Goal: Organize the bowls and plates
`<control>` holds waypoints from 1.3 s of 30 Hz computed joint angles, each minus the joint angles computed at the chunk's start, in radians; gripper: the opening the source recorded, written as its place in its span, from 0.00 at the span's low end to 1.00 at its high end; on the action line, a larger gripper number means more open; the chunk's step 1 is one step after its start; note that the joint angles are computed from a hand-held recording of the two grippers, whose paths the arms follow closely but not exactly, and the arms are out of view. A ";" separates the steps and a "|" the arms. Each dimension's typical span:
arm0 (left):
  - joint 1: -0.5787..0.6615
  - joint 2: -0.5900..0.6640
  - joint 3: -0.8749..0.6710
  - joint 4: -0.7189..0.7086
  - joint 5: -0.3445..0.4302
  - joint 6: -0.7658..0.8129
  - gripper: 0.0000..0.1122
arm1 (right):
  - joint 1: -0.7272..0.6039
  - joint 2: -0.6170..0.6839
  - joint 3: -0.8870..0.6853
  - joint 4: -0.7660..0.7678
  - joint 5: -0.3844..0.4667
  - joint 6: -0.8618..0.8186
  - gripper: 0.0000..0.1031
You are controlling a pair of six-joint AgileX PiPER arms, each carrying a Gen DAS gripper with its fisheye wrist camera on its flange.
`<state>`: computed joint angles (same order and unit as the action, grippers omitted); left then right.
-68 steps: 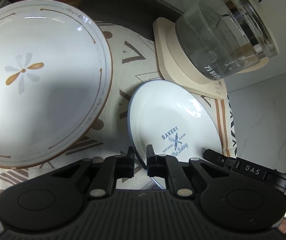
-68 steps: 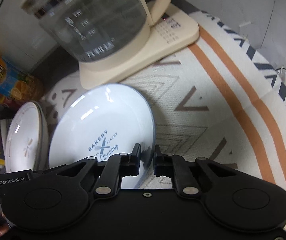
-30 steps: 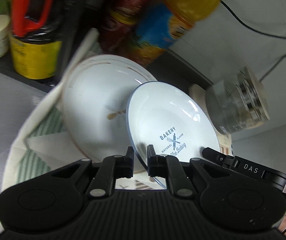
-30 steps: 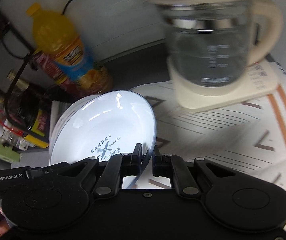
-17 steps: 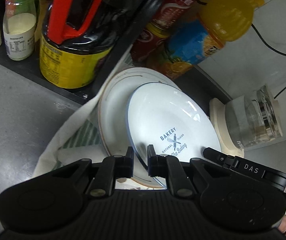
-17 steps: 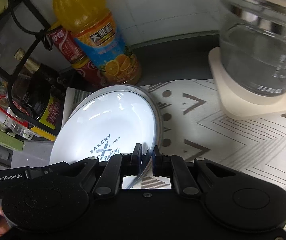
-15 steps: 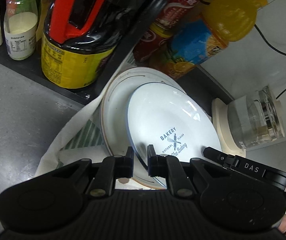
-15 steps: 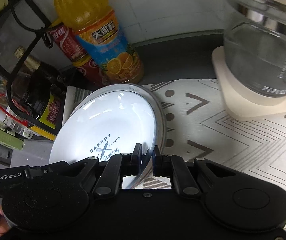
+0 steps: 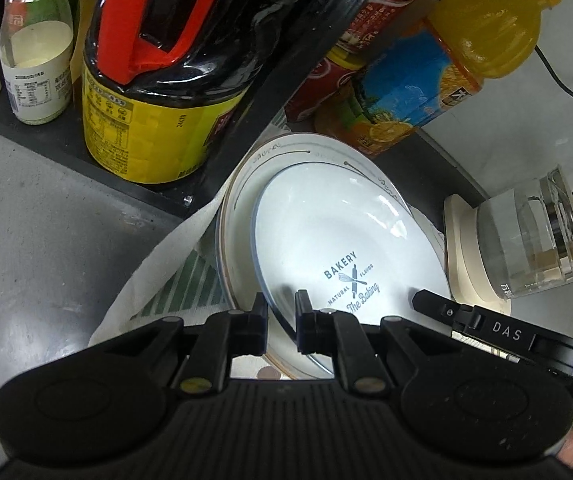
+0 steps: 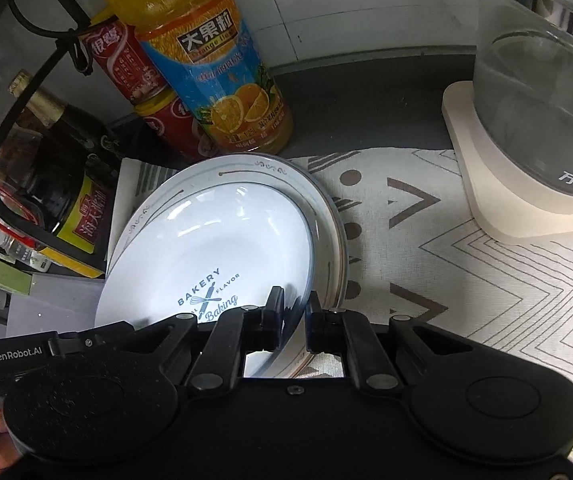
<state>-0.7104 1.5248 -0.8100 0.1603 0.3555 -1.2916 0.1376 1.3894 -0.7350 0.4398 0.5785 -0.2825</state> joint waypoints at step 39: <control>0.002 -0.122 0.046 0.091 0.086 -0.111 0.33 | -0.009 -0.104 0.087 -0.013 -0.045 0.181 0.42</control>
<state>-0.7082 1.4023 -0.7636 0.2518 0.4413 -1.4024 0.1289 1.2854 -0.6481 0.4266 0.5339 -0.1019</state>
